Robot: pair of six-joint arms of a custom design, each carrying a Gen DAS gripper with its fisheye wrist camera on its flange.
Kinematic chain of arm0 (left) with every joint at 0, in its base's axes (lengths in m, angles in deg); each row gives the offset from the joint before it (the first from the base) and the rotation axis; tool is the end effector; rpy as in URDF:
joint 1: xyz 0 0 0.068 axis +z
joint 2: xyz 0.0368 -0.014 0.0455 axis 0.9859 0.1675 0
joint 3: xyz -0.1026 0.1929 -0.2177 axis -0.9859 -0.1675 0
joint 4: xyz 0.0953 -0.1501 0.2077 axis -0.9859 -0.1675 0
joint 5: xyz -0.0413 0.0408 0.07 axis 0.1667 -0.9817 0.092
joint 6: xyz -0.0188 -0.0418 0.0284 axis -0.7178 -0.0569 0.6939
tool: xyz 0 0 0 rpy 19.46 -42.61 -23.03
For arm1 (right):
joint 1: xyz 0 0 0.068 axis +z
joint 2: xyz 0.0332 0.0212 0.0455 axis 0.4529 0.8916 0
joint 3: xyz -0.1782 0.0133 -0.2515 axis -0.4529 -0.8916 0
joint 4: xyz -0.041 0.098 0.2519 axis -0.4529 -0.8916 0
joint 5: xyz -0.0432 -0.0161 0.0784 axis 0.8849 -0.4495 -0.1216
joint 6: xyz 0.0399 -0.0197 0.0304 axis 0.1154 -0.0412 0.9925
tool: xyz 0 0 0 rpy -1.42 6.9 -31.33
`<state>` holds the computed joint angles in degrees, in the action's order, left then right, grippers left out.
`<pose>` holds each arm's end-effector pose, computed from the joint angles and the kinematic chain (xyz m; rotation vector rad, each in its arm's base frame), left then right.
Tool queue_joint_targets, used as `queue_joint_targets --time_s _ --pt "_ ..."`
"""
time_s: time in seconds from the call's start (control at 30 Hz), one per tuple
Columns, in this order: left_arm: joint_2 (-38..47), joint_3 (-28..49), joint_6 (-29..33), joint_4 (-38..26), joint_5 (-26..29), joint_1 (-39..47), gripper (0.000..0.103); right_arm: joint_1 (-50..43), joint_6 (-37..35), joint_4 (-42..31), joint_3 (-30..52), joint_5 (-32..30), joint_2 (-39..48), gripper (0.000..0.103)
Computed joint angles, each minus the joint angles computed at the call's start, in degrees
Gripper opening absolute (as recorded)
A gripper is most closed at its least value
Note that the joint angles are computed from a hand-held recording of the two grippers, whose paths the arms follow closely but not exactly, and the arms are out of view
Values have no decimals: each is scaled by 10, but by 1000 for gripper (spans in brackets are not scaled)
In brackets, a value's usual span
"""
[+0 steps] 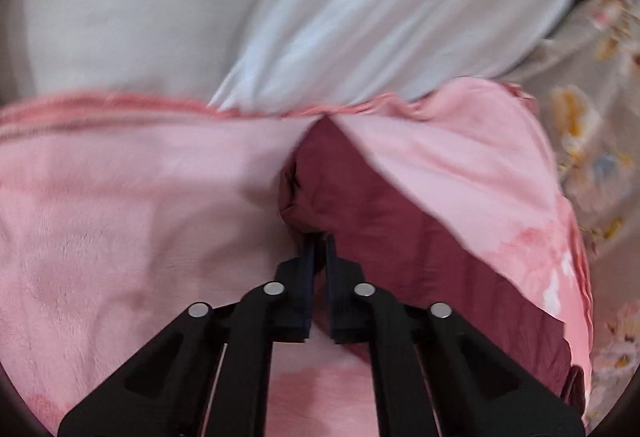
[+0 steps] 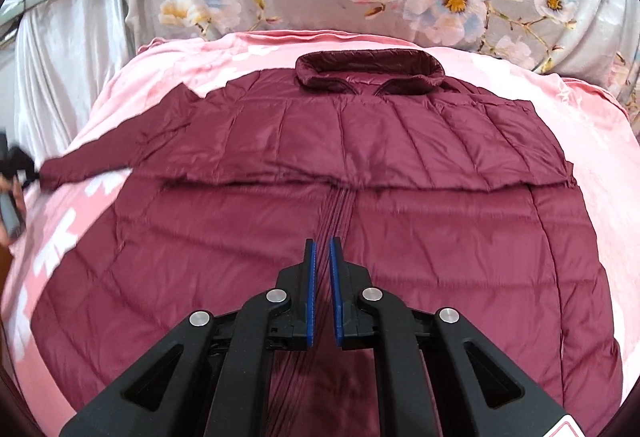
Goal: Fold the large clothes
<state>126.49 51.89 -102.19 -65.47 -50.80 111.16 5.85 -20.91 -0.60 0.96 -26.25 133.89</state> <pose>0.2473 0.1510 0.2296 -1.3860 1.8966 0.0281 0.2483 -0.0784 0.2128 -0.2867 2.3179 0.1875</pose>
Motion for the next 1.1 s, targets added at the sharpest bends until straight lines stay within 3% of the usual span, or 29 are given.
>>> queue_joint_targets --time_s 0.27,0.5,0.8,1.0,1.1 --pt "-111 100 37 -73 -148 -258 0 -29 -13 -12 -14 -32 -1 9" --pt "-15 278 85 -92 -255 -546 0 -78 -38 -40 -3 -69 4 9" --pt "216 488 88 -116 -236 -721 0 -173 -82 -86 41 -114 42 9" --pt "353 585 51 -164 -208 -759 0 -217 -104 -105 73 -124 81 10" --pt "394 598 31 -177 -188 -760 0 -232 -111 -115 90 -127 102 10"
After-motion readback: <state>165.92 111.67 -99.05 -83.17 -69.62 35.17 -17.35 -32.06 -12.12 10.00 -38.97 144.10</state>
